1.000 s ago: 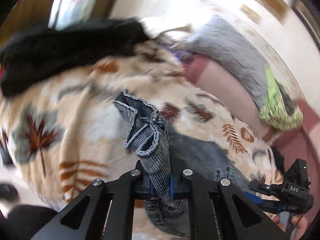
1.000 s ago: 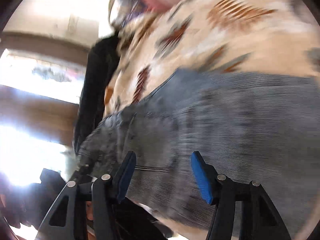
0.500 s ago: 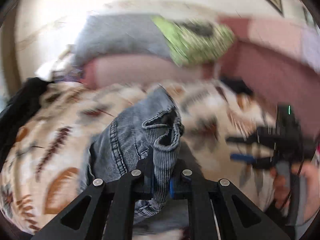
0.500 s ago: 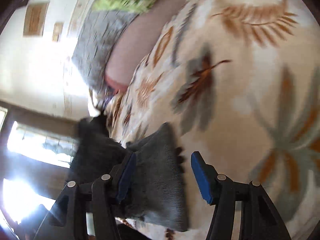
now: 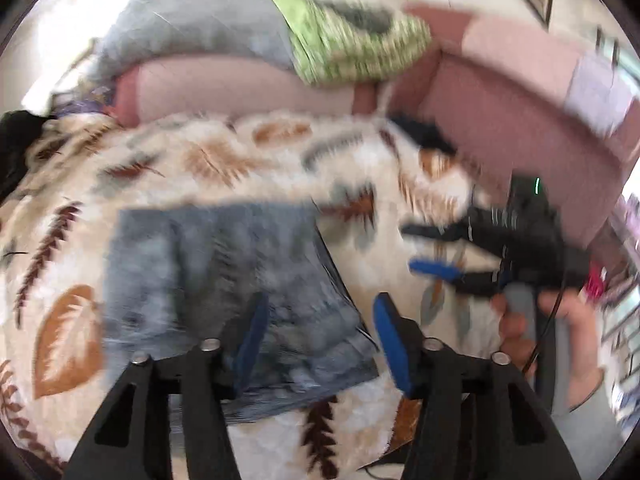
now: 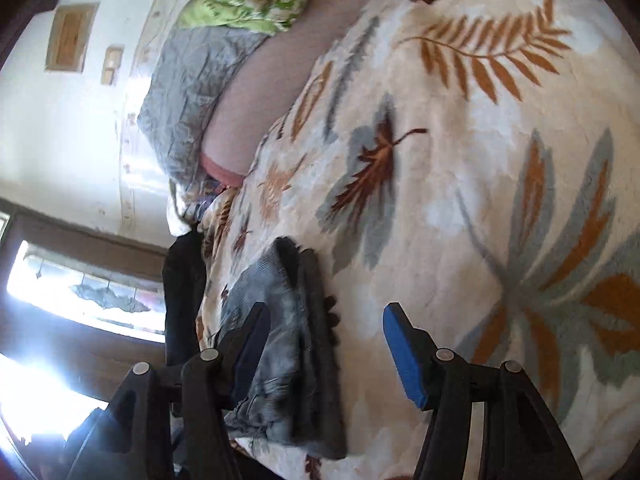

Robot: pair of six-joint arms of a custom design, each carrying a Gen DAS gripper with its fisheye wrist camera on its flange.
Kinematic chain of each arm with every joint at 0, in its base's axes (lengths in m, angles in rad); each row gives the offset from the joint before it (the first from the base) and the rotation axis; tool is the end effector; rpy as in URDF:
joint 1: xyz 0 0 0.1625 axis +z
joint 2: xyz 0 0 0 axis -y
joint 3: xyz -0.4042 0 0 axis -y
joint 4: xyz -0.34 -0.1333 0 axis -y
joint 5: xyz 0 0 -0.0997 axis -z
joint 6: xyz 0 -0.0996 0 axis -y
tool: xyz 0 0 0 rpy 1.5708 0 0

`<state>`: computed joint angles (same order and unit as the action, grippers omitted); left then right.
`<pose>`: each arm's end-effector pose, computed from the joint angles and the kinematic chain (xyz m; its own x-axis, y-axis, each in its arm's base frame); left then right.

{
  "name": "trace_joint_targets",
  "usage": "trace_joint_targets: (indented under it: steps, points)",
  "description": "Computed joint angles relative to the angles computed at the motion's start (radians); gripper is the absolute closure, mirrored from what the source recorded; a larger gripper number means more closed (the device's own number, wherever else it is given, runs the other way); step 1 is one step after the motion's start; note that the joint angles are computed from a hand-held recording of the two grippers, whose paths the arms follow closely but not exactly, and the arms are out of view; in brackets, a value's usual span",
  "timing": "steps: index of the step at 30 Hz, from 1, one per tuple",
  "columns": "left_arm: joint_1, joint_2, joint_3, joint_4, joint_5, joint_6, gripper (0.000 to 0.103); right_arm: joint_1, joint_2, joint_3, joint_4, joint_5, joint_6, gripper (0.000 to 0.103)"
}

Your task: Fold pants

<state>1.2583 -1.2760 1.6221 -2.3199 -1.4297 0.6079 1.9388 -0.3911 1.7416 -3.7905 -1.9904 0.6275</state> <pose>-0.0343 -0.5855 0.3823 -0.6257 0.7067 -0.3302 0.7799 0.5746 -0.2480 0.2958 -0.5095 0.0022 -0.9167 0.3227 -0.2356 0.3781 0.5099 -0.7727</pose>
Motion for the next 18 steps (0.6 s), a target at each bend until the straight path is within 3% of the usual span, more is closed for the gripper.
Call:
trace_joint_targets:
  steps: [2,4,6,8,10,12,13,14,16,18]
  points:
    - [0.031,-0.009,-0.023,-0.090,-0.006,-0.011,0.033,0.023,0.001,0.000,0.018,0.012,0.001,0.041]
    - [0.060,0.021,-0.058,-0.178,0.051,-0.009,0.031,0.046,0.012,-0.014,0.025,0.066,0.004,0.041]
    - [0.090,0.079,-0.138,-0.161,0.130,-0.034,0.031,0.064,0.034,-0.047,0.022,0.157,-0.005,0.037]
    - [0.113,0.118,-0.188,-0.124,0.157,-0.059,0.031,0.071,0.059,-0.086,0.033,0.214,-0.007,0.033]
    - [0.129,0.149,-0.225,-0.062,0.171,-0.072,0.031,0.071,0.090,-0.128,0.085,0.188,0.012,0.029]
    - [0.142,0.162,-0.232,-0.021,0.160,-0.094,0.031,0.034,0.123,-0.146,0.169,0.184,0.096,0.029]
    - [0.146,0.157,-0.223,-0.016,0.159,-0.086,0.031,0.014,0.139,-0.143,0.169,0.192,0.128,0.035]
    - [0.146,0.158,-0.208,-0.018,0.161,-0.069,0.031,0.003,0.153,-0.132,0.127,0.197,0.173,0.049]
    - [0.147,0.147,-0.168,-0.073,0.164,-0.051,0.031,0.024,0.137,-0.128,0.127,0.167,0.170,0.048]
    - [0.152,0.150,-0.173,-0.072,0.146,-0.053,0.031,0.071,0.115,-0.159,0.163,0.109,0.112,0.043]
